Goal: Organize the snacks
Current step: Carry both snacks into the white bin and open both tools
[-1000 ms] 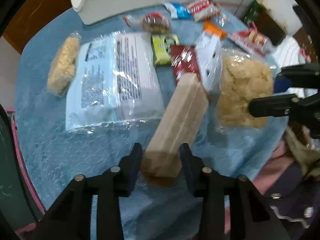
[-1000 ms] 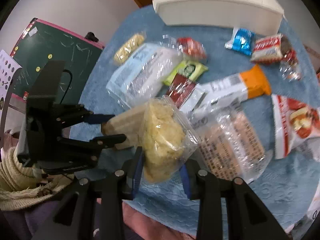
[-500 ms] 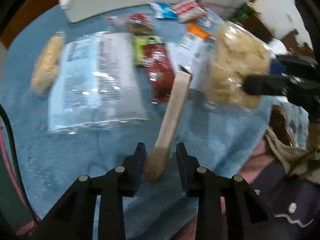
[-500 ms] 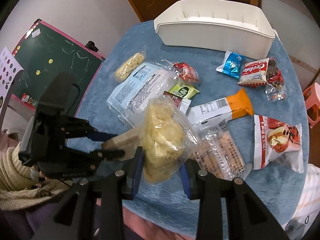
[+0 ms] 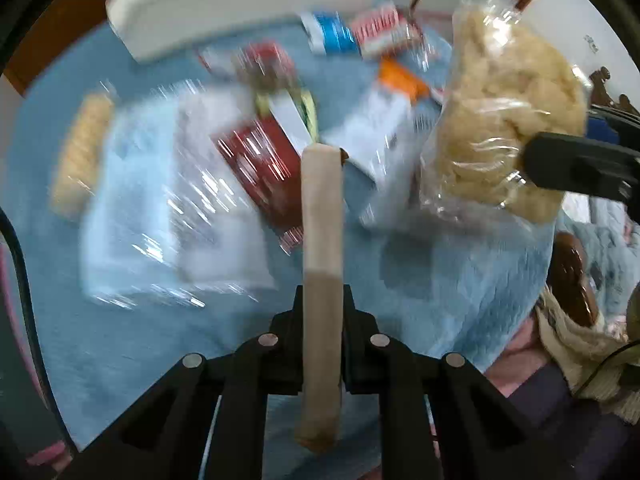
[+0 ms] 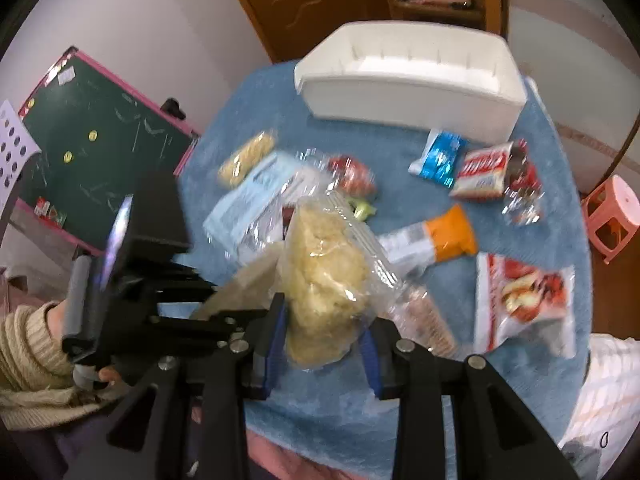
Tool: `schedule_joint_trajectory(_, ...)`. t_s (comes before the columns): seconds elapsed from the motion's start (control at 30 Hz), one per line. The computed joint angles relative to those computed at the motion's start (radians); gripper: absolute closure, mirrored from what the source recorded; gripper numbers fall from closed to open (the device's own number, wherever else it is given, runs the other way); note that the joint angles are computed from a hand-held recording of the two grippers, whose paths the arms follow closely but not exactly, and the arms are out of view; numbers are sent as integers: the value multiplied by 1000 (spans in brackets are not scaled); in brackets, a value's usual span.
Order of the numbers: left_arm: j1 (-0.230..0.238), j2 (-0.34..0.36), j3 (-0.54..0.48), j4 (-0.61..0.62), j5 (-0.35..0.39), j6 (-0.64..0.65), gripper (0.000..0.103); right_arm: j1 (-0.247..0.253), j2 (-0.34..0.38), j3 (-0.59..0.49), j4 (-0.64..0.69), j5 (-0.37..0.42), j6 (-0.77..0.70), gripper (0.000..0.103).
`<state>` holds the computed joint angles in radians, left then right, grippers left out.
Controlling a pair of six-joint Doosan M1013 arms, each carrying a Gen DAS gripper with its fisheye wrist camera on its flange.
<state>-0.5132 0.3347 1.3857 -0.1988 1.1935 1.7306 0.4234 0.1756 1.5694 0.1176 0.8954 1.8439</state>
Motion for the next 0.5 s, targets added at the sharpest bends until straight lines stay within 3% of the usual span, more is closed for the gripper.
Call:
schedule_joint_trajectory(0.23,32,8,-154,60,-82,-100,92,-27,25,-113,-144,-29,80,69)
schedule_joint_trajectory(0.5,34,167,-480,235,-139,-265,92,-74,152,-361,-341,-17,222,69)
